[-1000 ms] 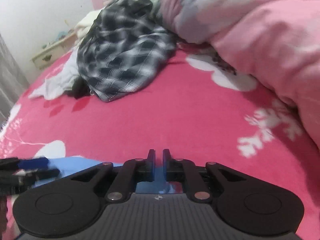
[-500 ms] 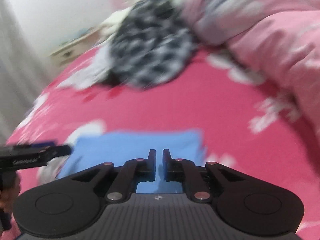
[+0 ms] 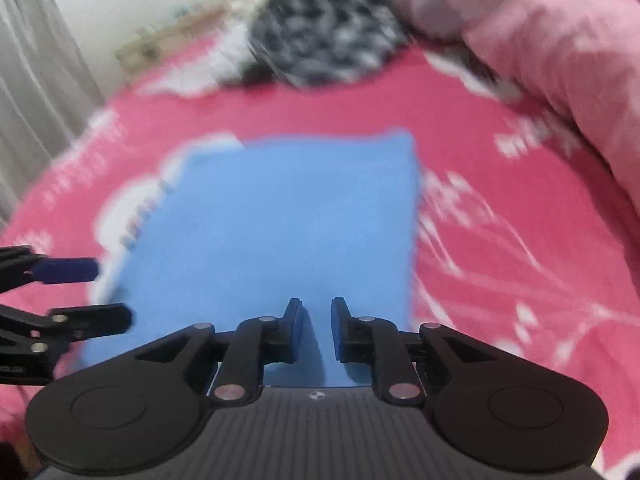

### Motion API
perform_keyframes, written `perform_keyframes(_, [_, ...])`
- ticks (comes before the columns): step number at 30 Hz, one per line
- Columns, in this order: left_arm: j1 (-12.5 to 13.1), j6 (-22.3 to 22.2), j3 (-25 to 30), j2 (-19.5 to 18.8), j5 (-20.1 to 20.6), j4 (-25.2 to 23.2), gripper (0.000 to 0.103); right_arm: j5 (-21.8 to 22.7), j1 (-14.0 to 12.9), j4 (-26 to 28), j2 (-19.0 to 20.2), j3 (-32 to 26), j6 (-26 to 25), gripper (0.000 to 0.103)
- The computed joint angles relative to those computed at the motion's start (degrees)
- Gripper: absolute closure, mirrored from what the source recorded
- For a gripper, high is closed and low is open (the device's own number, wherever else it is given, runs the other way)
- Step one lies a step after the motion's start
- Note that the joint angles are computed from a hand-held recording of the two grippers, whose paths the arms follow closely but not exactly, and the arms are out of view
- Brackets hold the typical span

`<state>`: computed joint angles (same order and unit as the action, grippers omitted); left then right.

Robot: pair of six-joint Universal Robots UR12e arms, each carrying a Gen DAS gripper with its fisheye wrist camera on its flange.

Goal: Fold clothes
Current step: 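Smooth the folded blue square with both open grippers, then press the edges of the folded square straight with both open grippers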

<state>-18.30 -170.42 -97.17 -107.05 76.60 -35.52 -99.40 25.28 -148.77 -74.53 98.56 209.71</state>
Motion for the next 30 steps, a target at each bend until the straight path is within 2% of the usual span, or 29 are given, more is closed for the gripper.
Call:
perform_keyframes(2, [-0.37,-0.83,0.72,-0.39,1.64,-2.79,0.033,0.15,-0.08,-0.59,-1.03,0.71,0.85,0.087])
perform_keyframes(5, [-0.46,-0.51,0.98,-0.58,1.06,-3.43,0.019,0.35,0.33,-0.09,-2.16,0.95,-0.06,0.086])
perform_keyframes(9, [-1.01,-0.78,1.32,-0.99,2.43,-3.33,0.016,0.94,0.63,4.07,-1.66,0.88,0.35,0.084])
perform_keyframes(13, [-1.52,-1.62,1.13,-0.76,4.08,-3.55,0.013,-0.06,1.14,3.41,-2.07,1.22,0.45,0.084])
perform_keyframes(17, [-1.72,-3.57,1.28,-0.65,5.46,-4.7,0.007,-0.3,1.59,4.28,-2.5,1.63,0.06,0.084])
perform_keyframes(30, [-1.93,-4.84,1.72,-0.68,6.58,-6.1,0.006,0.1,1.4,1.44,-2.89,3.47,1.55,0.082])
